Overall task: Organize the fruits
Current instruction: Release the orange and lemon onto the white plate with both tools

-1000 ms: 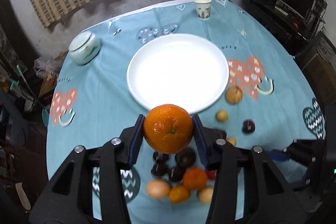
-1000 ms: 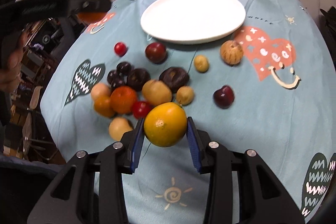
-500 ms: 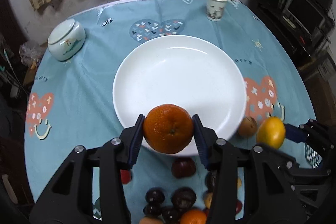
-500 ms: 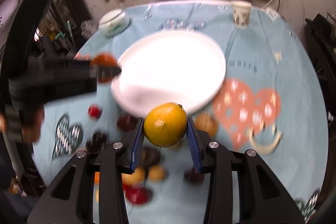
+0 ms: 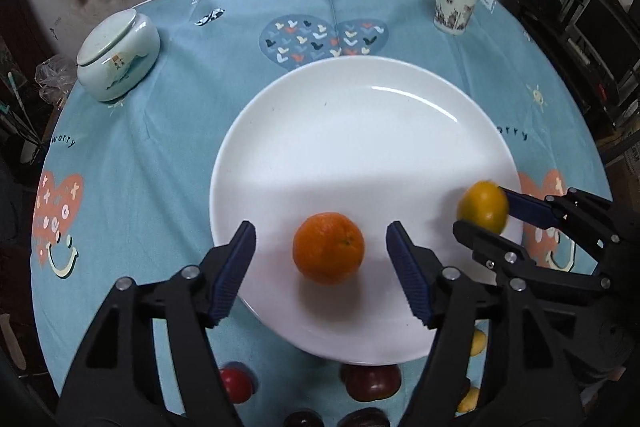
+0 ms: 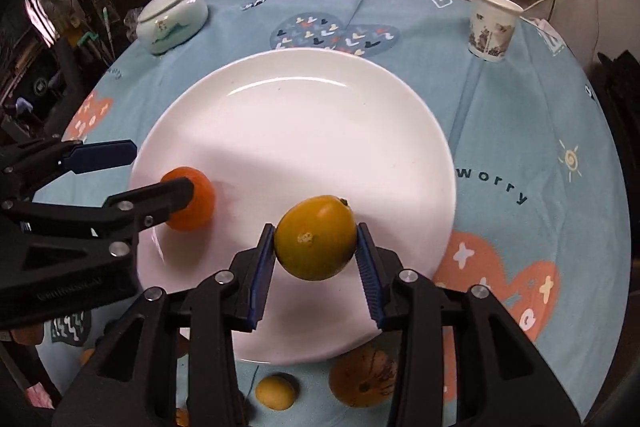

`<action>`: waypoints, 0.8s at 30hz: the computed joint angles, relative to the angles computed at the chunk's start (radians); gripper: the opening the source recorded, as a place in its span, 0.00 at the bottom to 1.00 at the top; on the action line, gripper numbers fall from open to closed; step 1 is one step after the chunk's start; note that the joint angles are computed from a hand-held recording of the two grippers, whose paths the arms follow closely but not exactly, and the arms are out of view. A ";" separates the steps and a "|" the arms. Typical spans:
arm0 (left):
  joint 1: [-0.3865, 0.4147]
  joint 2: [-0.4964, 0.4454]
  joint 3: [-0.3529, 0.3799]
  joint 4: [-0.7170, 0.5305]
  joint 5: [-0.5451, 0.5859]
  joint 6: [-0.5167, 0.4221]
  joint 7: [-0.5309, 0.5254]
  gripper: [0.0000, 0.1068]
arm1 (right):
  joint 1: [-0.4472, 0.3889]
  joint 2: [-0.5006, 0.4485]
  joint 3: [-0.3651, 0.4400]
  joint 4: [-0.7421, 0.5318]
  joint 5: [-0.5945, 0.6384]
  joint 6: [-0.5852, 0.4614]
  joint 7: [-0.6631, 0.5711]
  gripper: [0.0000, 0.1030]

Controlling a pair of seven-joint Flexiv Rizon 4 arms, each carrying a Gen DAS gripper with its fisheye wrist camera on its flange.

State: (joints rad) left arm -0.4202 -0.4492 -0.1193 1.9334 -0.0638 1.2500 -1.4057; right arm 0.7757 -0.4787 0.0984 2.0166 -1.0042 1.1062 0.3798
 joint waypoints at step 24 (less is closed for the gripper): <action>0.193 0.442 -0.077 0.594 -0.594 0.166 0.463 0.79 | 0.137 0.168 0.216 0.216 0.010 -0.249 0.516 0.66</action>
State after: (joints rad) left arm -0.2275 -0.0076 -0.1958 2.5269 -0.6575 1.4162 -0.9427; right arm 0.9124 -0.3111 0.3148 2.2324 -0.9941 0.8568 0.8955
